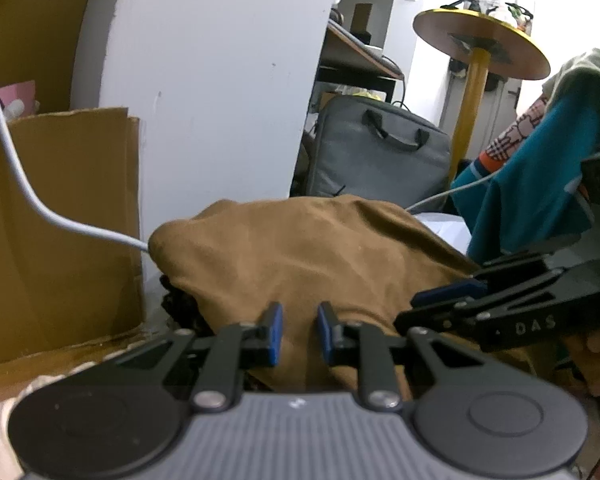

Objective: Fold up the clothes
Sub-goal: 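Press the folded brown shirt flat with the open right tool while the left tool pats it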

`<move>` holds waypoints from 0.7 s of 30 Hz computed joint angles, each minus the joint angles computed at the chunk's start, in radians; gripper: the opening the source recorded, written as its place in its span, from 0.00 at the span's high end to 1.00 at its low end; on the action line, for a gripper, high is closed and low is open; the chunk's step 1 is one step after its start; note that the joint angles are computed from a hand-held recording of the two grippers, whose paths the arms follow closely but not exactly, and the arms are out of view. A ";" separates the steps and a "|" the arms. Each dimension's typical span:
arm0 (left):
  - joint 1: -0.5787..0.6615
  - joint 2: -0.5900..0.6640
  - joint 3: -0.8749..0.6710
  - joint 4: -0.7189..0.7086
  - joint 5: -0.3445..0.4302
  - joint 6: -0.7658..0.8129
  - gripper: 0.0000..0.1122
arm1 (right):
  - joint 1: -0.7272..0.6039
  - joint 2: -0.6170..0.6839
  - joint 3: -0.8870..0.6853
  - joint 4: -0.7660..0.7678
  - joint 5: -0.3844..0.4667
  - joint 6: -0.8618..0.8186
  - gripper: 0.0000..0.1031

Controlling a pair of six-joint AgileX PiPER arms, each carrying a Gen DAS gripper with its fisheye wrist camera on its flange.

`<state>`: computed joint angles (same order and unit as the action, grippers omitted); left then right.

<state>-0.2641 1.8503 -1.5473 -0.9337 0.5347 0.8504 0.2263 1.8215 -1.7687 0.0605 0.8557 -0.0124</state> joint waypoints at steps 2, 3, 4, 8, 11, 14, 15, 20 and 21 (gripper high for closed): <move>0.000 -0.007 0.005 0.024 0.005 -0.030 0.80 | 0.015 -0.022 0.027 -0.033 -0.002 0.045 0.64; -0.001 -0.015 0.009 0.046 0.005 -0.052 0.81 | 0.023 -0.040 0.048 -0.051 0.000 0.061 0.64; -0.005 -0.026 0.016 0.073 0.003 -0.075 0.81 | 0.031 -0.058 0.068 -0.069 0.004 0.077 0.63; -0.022 -0.084 0.056 0.184 0.000 -0.142 0.82 | 0.051 -0.114 0.123 -0.149 0.060 0.137 0.63; -0.020 -0.133 0.088 0.267 0.023 -0.209 0.81 | 0.062 -0.134 0.125 -0.218 0.152 0.154 0.62; 0.007 -0.208 0.134 0.295 0.058 -0.258 0.82 | 0.059 -0.165 0.121 -0.267 0.256 0.149 0.61; 0.020 -0.236 0.149 0.293 0.073 -0.267 0.81 | 0.046 -0.185 0.130 -0.259 0.276 0.160 0.61; 0.048 -0.343 0.185 0.352 0.133 -0.330 0.77 | 0.030 -0.308 0.208 -0.291 0.303 0.170 0.61; 0.042 -0.347 0.176 0.374 0.142 -0.349 0.77 | 0.025 -0.331 0.233 -0.292 0.285 0.173 0.61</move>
<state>-0.2222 1.5030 -1.3709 -0.5593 0.6771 0.5014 0.2511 1.4900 -1.5358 -0.2312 1.1406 0.1605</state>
